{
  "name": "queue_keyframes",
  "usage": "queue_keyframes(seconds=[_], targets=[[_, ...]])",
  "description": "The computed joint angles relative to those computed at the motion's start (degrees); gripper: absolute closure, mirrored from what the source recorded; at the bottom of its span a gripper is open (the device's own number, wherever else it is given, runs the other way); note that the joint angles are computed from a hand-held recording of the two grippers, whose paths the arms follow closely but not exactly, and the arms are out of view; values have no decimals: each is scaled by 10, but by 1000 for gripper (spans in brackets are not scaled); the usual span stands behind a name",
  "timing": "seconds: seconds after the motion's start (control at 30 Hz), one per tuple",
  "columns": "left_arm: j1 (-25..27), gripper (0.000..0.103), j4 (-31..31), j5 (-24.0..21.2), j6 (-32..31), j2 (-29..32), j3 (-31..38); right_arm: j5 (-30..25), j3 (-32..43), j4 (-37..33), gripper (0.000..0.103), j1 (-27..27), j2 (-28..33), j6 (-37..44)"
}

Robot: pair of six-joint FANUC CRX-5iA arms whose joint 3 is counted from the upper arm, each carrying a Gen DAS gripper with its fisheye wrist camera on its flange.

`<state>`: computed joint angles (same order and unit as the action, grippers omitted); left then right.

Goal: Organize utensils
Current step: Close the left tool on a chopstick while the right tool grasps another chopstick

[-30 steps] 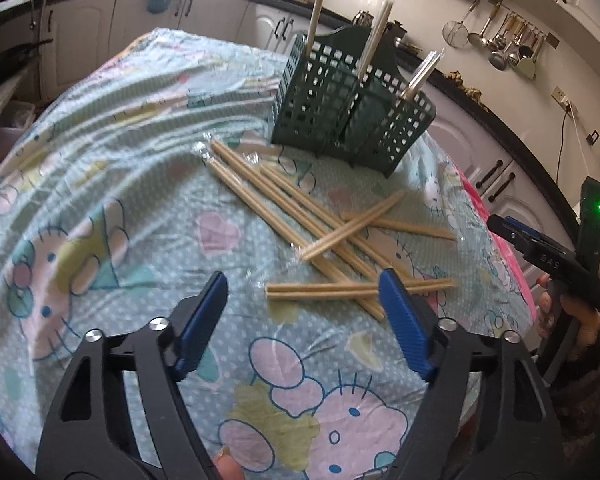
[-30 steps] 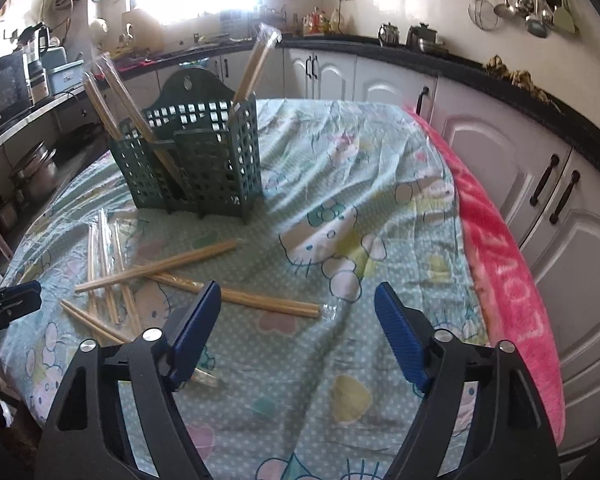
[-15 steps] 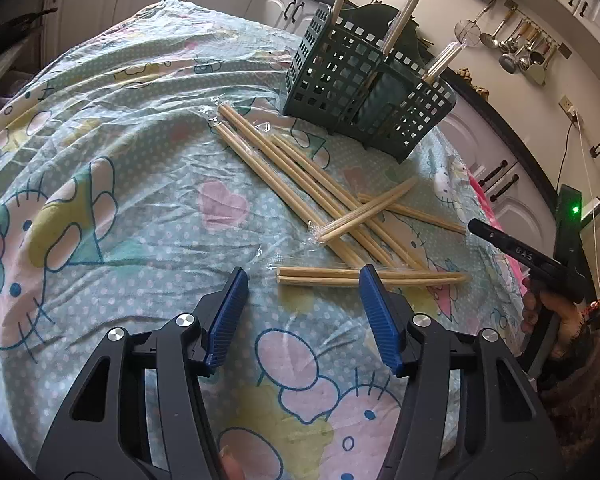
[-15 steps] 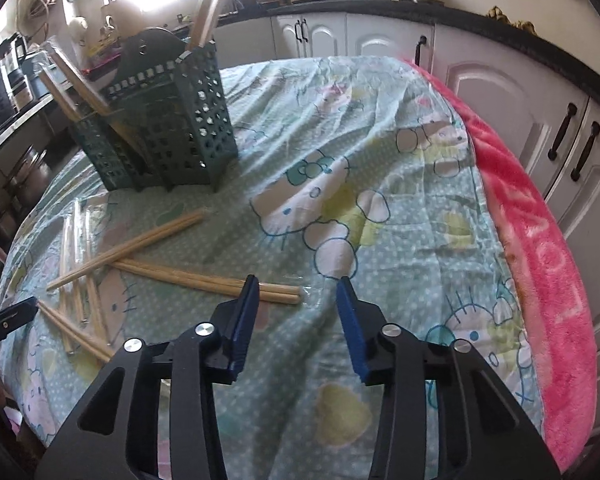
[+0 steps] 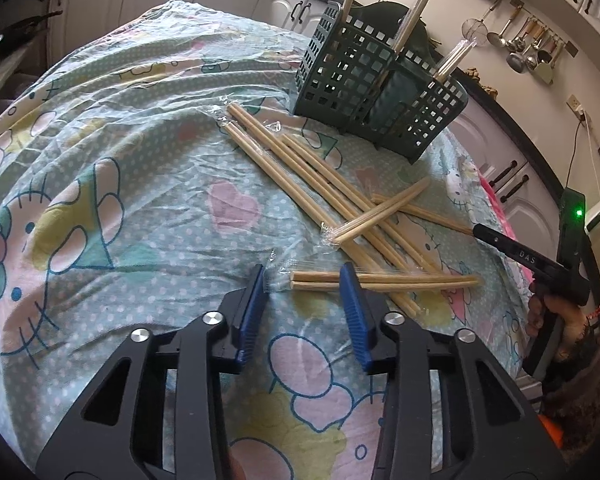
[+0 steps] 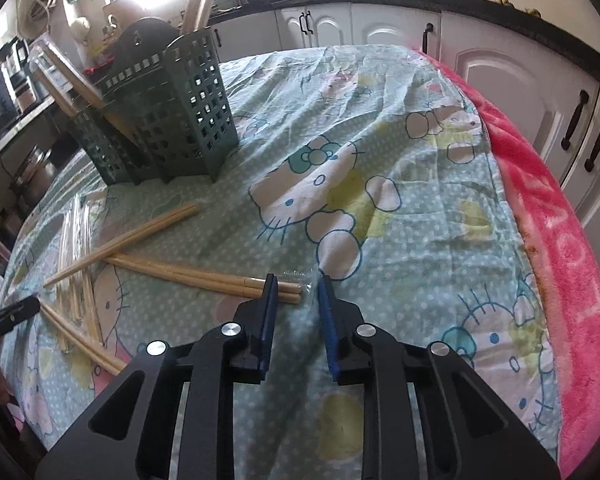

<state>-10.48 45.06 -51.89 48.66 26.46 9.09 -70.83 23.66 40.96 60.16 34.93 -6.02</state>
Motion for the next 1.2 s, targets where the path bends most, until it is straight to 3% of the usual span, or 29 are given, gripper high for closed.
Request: queue_keyframes(seconds=[0.27, 0.67, 0.77, 0.93, 1.2], targets=[[1, 89, -6, 1, 1, 1, 3, -10, 12, -8, 88, 1, 8, 21], [2, 91, -3, 0, 2, 2, 2, 57, -45, 0, 88, -11, -28, -17], [3, 94, -4, -1, 1, 2, 2, 45, -38, 2, 99, -10, -24, -8], [5, 101, -8, -6, 7, 3, 7, 26, -33, 15, 101, -4, -22, -7], [8, 101, 10, -7, -8, -7, 1, -26, 3, 85, 102, 17, -4, 14]])
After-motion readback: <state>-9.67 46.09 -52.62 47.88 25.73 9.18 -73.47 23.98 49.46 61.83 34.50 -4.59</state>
